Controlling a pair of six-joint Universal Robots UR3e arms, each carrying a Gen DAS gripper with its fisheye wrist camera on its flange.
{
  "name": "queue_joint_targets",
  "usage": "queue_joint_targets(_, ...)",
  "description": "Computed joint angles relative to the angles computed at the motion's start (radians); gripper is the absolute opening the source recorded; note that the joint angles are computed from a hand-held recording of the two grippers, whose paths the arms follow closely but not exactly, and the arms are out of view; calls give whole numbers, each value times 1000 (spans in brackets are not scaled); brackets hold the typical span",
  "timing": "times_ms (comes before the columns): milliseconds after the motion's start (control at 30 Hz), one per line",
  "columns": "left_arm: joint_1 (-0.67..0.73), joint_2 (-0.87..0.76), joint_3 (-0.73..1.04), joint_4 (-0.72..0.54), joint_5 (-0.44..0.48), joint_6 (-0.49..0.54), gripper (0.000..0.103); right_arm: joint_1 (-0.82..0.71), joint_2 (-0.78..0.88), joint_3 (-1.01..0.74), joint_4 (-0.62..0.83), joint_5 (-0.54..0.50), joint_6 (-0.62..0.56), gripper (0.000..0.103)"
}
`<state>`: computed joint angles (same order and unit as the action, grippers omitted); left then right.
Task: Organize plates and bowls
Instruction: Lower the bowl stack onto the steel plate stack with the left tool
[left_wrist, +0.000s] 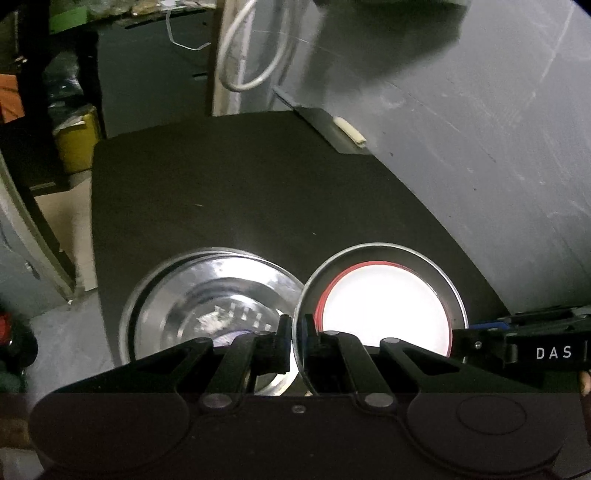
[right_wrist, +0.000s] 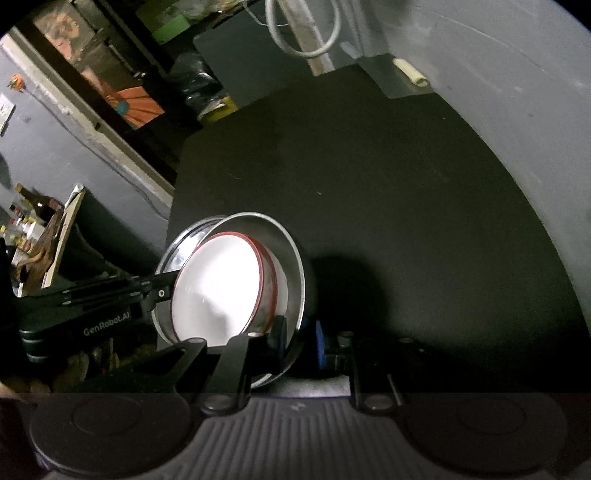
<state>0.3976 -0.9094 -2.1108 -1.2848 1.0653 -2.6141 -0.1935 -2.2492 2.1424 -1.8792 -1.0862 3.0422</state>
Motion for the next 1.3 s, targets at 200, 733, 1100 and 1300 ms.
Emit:
queue_joint_targets(200, 62, 15, 2, -4, 16, -5, 3, 105, 153, -42, -130, -8, 45, 18)
queue_joint_targets(733, 136, -30, -27, 96, 85, -55, 3, 260, 466, -185, -306, -14, 94, 18)
queue_joint_targets(1100, 123, -106, -49, 193, 128, -96, 3, 289, 543, -217, -338, -16, 100, 18)
queue_joint_targets(1300, 113, -131, -53, 221, 143, -115, 3, 300, 566, -235, -335, -17, 107, 18)
